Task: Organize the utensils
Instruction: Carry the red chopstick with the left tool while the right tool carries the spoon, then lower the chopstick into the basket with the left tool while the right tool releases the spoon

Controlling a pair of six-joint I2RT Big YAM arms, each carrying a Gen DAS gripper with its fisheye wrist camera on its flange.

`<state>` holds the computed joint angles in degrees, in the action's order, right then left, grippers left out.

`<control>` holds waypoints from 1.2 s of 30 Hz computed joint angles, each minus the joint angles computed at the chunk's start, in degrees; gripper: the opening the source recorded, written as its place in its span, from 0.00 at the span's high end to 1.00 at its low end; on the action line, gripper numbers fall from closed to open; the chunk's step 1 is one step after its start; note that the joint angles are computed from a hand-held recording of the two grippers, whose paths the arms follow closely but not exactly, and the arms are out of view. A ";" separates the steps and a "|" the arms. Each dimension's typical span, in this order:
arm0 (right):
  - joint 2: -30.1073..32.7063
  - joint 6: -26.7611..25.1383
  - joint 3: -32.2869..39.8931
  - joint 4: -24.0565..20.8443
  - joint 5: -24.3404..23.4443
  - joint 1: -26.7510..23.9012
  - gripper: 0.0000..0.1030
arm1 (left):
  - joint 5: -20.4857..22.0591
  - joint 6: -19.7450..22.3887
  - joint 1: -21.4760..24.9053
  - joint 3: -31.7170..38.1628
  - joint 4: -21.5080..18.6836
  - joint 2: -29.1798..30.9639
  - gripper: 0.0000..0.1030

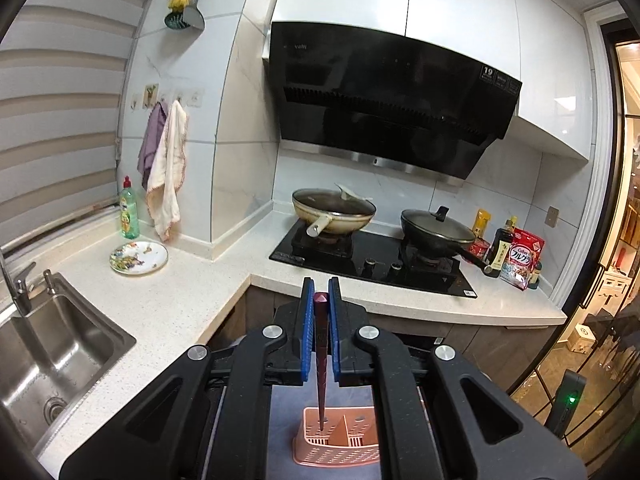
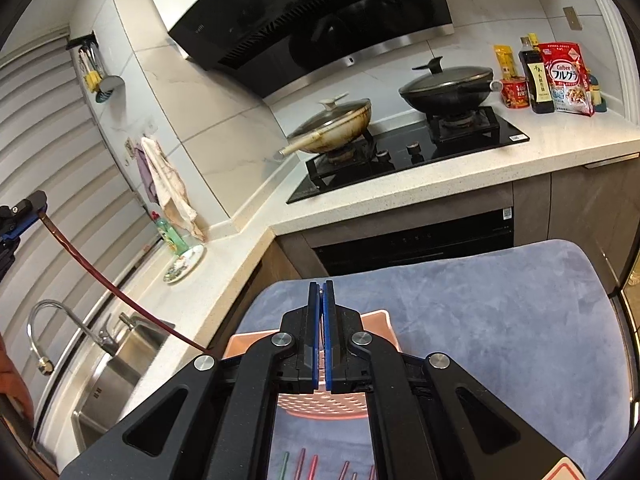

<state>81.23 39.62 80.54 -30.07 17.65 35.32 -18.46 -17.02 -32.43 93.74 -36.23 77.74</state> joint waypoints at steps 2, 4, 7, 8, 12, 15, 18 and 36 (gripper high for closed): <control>0.87 -0.10 0.08 -0.07 -0.28 -0.26 0.98 | 0.71 -0.32 0.41 0.04 -0.23 1.46 0.93; 1.95 -0.39 0.50 -0.43 -0.70 -0.61 0.98 | 0.88 -0.52 0.51 -0.71 0.11 2.17 0.93; 3.34 -0.75 1.03 -1.00 -0.63 -0.75 0.98 | 1.17 -0.97 0.75 -1.99 0.52 3.25 0.93; 3.64 -0.79 1.00 -1.08 -0.76 -0.89 0.98 | 1.42 -1.25 0.88 -2.62 0.77 3.48 0.93; 4.91 -1.32 1.34 -1.92 -0.99 -1.12 0.98 | 1.80 -1.83 1.24 -4.03 0.91 4.05 0.93; 5.88 -2.21 1.80 -2.96 -0.37 -0.86 0.98 | 2.16 -2.24 1.48 -4.76 0.60 4.30 0.93; 6.25 -2.55 1.96 -3.64 0.13 -0.67 0.98 | 2.69 -2.39 1.79 -5.67 0.66 4.18 0.93; -2.28 -3.89 -2.49 -5.01 9.57 5.16 0.64 | -3.64 -2.22 -0.79 -12.37 -1.46 -3.02 0.48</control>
<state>78.95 35.73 78.05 -35.08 27.22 40.48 -22.10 -19.24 -33.22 81.37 -37.69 74.72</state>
